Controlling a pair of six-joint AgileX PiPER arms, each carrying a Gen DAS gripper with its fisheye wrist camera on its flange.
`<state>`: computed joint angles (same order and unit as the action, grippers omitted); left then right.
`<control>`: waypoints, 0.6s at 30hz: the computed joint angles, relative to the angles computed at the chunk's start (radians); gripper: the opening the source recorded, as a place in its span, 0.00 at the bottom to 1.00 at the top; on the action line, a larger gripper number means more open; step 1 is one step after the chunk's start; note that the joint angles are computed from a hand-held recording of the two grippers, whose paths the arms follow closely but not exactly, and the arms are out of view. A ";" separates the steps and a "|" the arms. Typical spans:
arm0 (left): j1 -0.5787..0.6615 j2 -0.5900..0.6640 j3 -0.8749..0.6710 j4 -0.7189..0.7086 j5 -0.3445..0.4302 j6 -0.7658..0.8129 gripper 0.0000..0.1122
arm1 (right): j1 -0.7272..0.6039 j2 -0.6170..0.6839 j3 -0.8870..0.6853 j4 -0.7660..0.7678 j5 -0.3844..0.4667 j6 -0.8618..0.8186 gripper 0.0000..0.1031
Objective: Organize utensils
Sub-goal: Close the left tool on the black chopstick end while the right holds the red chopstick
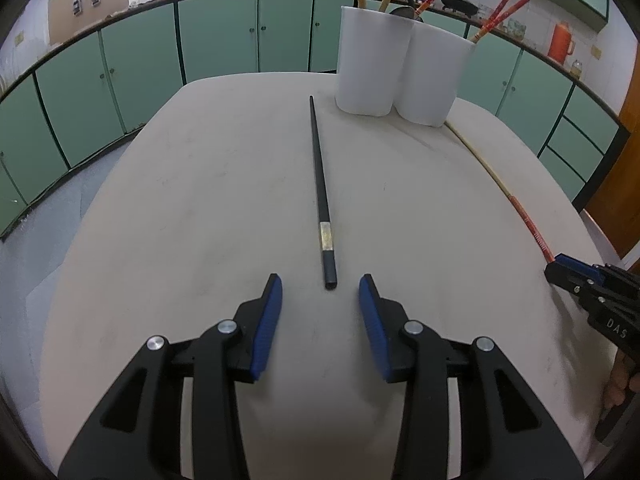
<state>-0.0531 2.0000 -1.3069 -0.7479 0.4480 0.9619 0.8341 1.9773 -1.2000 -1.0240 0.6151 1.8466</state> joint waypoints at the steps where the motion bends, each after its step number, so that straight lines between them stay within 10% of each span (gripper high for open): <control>1: -0.002 0.000 0.000 -0.001 -0.001 -0.002 0.34 | 0.000 -0.001 0.002 -0.003 -0.002 0.005 0.21; 18: -0.059 0.002 -0.005 0.121 -0.047 -0.102 0.06 | -0.023 -0.012 0.025 -0.020 -0.045 0.030 0.21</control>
